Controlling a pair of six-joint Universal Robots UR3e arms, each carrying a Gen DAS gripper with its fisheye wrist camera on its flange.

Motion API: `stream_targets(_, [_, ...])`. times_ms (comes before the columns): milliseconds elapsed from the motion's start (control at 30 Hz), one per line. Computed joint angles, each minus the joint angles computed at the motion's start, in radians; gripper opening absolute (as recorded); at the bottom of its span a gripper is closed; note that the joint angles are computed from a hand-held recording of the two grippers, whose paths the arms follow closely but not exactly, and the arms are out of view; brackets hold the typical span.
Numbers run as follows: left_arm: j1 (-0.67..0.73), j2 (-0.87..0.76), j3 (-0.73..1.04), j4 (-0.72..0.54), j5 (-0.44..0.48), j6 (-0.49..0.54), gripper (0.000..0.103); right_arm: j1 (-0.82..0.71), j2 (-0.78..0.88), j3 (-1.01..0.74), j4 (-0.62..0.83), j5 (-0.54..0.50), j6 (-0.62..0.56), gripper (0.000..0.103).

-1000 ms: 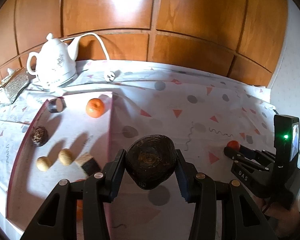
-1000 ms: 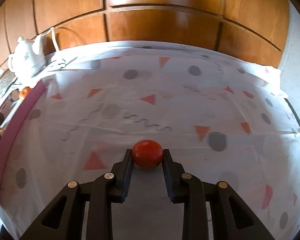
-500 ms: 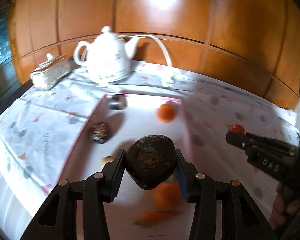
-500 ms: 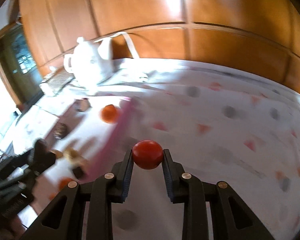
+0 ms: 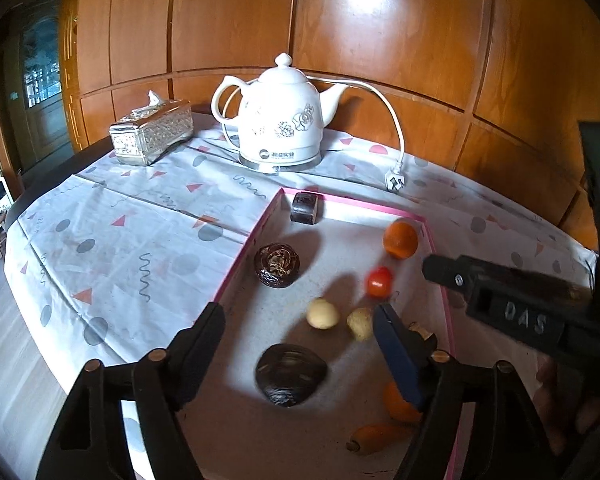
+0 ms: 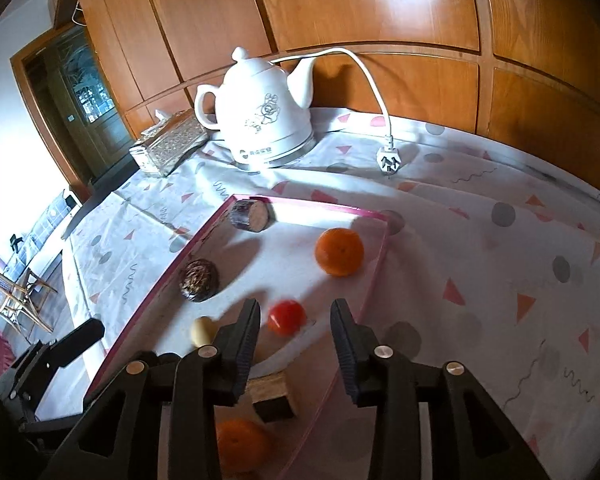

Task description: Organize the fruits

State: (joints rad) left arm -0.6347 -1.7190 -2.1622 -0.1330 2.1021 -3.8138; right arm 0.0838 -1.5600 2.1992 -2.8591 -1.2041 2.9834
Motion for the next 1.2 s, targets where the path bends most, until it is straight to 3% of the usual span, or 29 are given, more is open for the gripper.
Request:
stream_targets(367, [-0.063,0.010,0.022,-0.058,0.074,-0.041,0.090,-0.014,-0.183,0.216,-0.151,-0.125,0.061,0.037])
stream_targets(667, [-0.126,0.019,0.033,-0.088,0.122,-0.079,0.103,-0.012,-0.316,0.355,-0.189,-0.200,0.074,0.037])
stream_targets(1200, [-0.183,0.030,0.063,-0.147,0.161,-0.124,0.103,0.003,-0.390,0.413,-0.179,-0.212,0.067,0.037])
